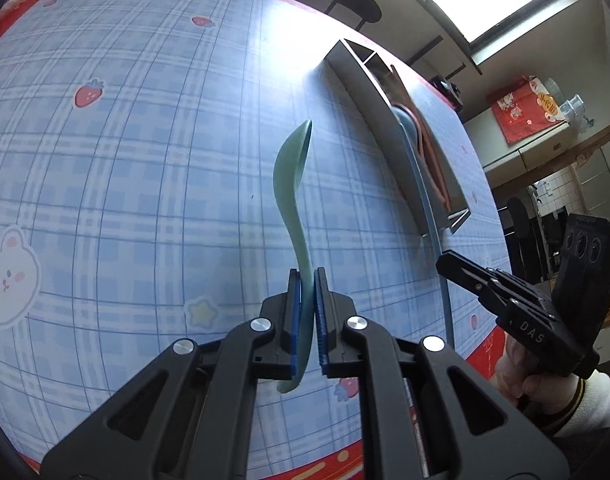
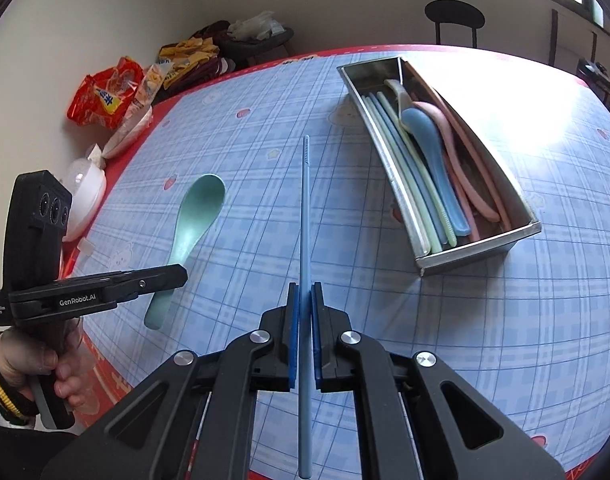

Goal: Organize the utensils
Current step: 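Carry the green spoon into the steel tray while the right tool inserts the blue chopstick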

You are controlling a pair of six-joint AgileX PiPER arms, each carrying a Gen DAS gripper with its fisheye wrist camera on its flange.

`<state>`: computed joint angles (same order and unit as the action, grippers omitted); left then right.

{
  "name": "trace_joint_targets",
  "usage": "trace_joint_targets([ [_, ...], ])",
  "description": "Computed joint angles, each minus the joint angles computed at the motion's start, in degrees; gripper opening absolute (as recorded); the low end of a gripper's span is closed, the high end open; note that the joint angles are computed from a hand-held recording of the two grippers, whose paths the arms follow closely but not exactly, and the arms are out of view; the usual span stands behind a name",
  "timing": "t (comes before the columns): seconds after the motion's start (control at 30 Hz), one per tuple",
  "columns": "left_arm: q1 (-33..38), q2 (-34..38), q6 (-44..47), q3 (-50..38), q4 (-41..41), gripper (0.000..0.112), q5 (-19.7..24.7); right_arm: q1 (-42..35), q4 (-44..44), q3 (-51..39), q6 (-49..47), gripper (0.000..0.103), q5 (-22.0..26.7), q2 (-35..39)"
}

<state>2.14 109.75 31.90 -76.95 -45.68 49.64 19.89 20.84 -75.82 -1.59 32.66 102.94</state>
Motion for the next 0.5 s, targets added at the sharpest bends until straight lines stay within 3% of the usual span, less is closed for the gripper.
trace_joint_targets([
  [0.23,-3.41,1.72,-8.53,-12.21,2.23,0.011,2.60,-7.74,7.36,-6.64,-7.71,0.006,4.09,1.76],
  [0.5,-10.57,11.49,-25.47,-35.01,8.88,0.011,8.12,-12.84,5.34,-31.34,-11.84,0.006,13.88,15.88],
])
